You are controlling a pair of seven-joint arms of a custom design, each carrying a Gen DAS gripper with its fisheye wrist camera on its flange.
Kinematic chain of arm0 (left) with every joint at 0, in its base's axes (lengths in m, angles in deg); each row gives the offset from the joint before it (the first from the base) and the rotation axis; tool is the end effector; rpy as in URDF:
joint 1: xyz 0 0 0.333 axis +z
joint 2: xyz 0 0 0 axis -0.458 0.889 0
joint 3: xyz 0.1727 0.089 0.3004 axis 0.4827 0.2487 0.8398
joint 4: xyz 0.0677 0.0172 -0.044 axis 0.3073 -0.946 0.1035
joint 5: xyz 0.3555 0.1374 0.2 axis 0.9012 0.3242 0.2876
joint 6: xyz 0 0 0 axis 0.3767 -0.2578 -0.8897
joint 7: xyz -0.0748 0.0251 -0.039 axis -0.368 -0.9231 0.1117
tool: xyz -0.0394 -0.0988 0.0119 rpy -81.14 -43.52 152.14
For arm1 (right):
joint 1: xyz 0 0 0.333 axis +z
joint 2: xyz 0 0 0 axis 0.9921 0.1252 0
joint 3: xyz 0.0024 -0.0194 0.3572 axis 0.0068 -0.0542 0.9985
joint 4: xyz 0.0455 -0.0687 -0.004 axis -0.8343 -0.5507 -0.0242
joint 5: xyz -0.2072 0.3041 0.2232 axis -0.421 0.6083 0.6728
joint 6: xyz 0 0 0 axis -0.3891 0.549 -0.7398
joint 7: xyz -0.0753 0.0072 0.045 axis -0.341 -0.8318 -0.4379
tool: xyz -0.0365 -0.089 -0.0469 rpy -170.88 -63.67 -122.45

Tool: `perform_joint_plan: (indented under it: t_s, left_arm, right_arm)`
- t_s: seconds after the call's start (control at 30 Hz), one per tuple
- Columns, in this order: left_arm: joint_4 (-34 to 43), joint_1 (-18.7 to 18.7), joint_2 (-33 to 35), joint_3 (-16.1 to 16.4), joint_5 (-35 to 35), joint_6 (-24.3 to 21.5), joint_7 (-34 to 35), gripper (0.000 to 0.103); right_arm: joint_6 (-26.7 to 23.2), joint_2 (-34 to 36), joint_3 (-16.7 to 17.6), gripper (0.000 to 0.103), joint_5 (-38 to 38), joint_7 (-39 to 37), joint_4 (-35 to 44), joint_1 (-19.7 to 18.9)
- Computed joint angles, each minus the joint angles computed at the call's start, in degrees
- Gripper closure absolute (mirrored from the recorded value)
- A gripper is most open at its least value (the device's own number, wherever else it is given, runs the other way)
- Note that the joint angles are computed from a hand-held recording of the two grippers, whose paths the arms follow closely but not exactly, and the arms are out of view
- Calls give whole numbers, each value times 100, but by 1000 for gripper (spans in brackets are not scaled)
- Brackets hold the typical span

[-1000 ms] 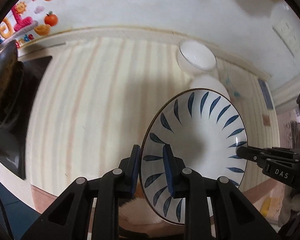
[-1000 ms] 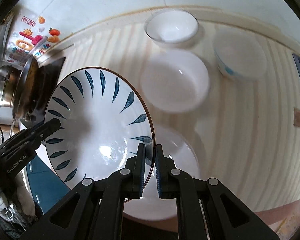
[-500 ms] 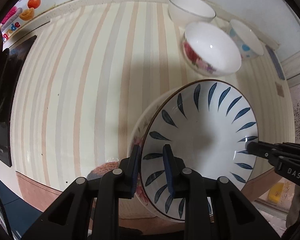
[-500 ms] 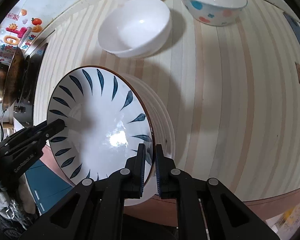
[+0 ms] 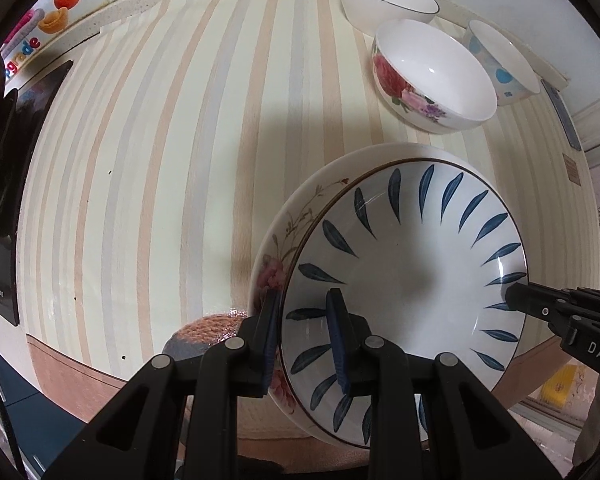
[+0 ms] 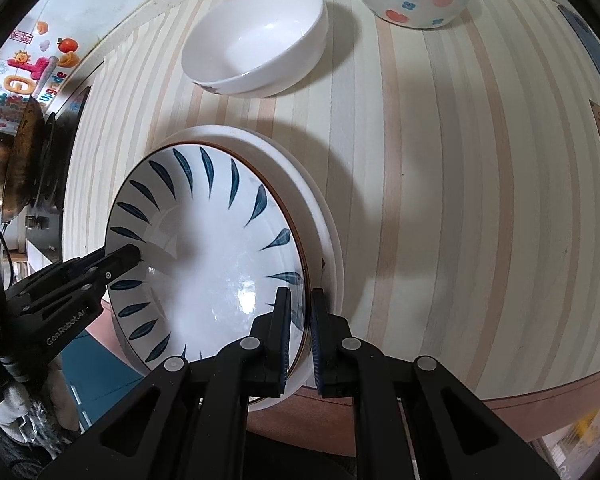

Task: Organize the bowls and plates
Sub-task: 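Lift the blue-striped plate onto the white plate stack and open both grippers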

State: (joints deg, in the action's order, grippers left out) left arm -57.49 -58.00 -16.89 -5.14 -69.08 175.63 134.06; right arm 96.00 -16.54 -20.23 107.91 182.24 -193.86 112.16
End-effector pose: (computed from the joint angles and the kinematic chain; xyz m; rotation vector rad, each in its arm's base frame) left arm 0.4929 -0.4943 0.4689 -1.7297 2.5757 -0.2349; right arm 0.3984 0.2793 0.4106 -1.6122 2.3464 0.2626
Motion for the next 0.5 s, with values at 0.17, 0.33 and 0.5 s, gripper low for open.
perform_joint_plan:
  t_s: [0.17, 0.33, 0.5]
  left_arm:
    - [-60, -6, -24, -3, -19, 75, -89, 82]
    - [-306, 46, -154, -12, -117, 226, -167, 82]
    - [-394, 47, -171, -31, -148, 286, -289, 82]
  right_arm:
    - [88, -37, 4, 91, 50, 59, -49, 24]
    - [399, -90, -61, 89, 368, -1, -188, 111]
    - [648, -239, -181, 88, 751, -206, -401, 215]
